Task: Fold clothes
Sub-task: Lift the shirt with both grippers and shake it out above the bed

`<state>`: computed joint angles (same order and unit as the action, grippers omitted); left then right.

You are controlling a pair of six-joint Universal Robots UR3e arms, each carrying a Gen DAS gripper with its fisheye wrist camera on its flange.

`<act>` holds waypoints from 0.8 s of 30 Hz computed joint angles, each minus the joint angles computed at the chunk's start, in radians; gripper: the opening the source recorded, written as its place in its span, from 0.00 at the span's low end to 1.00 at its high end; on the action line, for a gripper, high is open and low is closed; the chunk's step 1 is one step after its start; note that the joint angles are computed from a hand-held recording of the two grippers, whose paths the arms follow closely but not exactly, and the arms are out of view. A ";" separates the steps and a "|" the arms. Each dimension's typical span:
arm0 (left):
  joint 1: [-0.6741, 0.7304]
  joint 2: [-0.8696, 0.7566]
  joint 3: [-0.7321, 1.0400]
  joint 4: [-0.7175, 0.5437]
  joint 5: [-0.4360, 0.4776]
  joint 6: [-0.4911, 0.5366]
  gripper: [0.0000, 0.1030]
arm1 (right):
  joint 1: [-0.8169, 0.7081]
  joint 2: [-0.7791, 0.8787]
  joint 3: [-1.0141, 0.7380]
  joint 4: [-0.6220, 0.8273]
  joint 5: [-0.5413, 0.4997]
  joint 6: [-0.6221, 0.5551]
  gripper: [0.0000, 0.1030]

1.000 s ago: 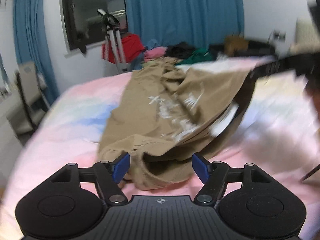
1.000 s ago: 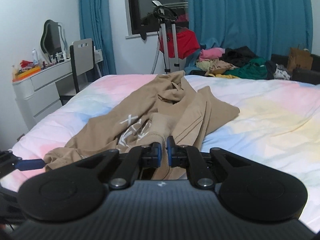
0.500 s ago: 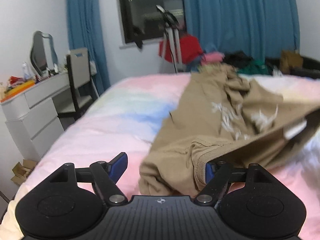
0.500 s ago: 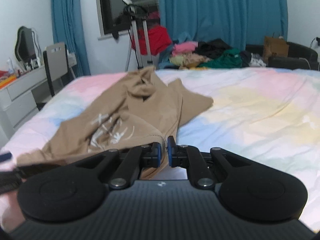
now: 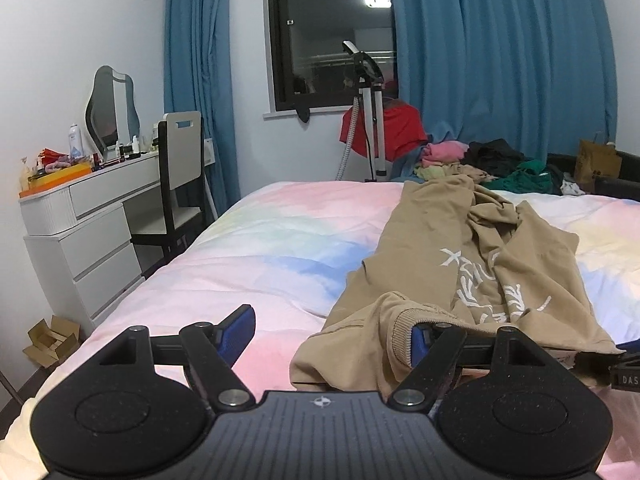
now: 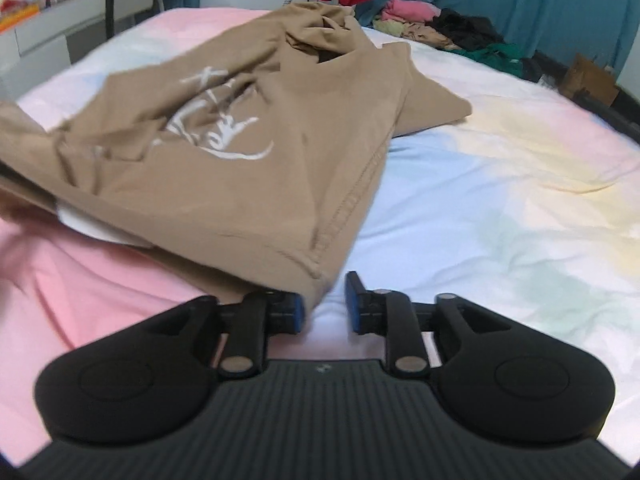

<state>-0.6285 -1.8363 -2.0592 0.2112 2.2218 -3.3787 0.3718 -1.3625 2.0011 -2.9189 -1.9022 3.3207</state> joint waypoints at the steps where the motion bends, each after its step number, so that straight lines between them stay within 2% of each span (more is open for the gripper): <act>1: -0.004 -0.008 0.002 0.013 0.009 0.002 0.75 | 0.013 0.008 -0.004 -0.004 -0.045 0.016 0.49; 2: -0.006 -0.011 0.005 0.014 0.017 0.000 0.75 | 0.022 0.010 -0.002 -0.015 -0.086 0.043 0.57; 3: -0.006 -0.015 0.007 0.019 0.019 -0.001 0.75 | 0.023 0.008 0.009 -0.037 -0.113 0.079 0.59; 5: -0.004 -0.011 0.005 0.020 0.015 -0.033 0.75 | 0.018 -0.001 0.047 -0.112 -0.162 0.170 0.77; 7: -0.006 -0.002 -0.010 0.044 0.010 -0.068 0.75 | 0.018 -0.007 0.091 -0.213 -0.201 0.225 0.78; 9: -0.028 0.000 -0.012 0.068 0.043 -0.063 0.75 | 0.020 -0.031 0.110 -0.254 -0.217 0.262 0.78; 13: -0.042 0.026 0.010 0.115 0.095 -0.035 0.79 | 0.045 -0.107 0.039 -0.251 -0.281 0.315 0.78; 15: -0.047 0.044 0.055 0.122 0.124 -0.015 0.80 | 0.067 -0.135 -0.054 -0.211 -0.327 0.293 0.78; 18: -0.047 0.085 0.216 0.015 0.152 0.003 0.79 | 0.101 -0.142 -0.246 -0.142 -0.394 0.219 0.78; 21: -0.043 0.104 0.485 -0.179 0.162 0.013 0.79 | 0.116 -0.135 -0.471 -0.060 -0.432 0.123 0.78; 24: -0.033 0.079 0.799 -0.324 0.107 0.118 0.79 | 0.103 -0.139 -0.724 0.072 -0.422 0.032 0.78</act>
<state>-0.6613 -1.7576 -1.2605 -0.1130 2.3289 -3.2608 0.4753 -1.5017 1.2769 -2.8467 -2.3239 3.3532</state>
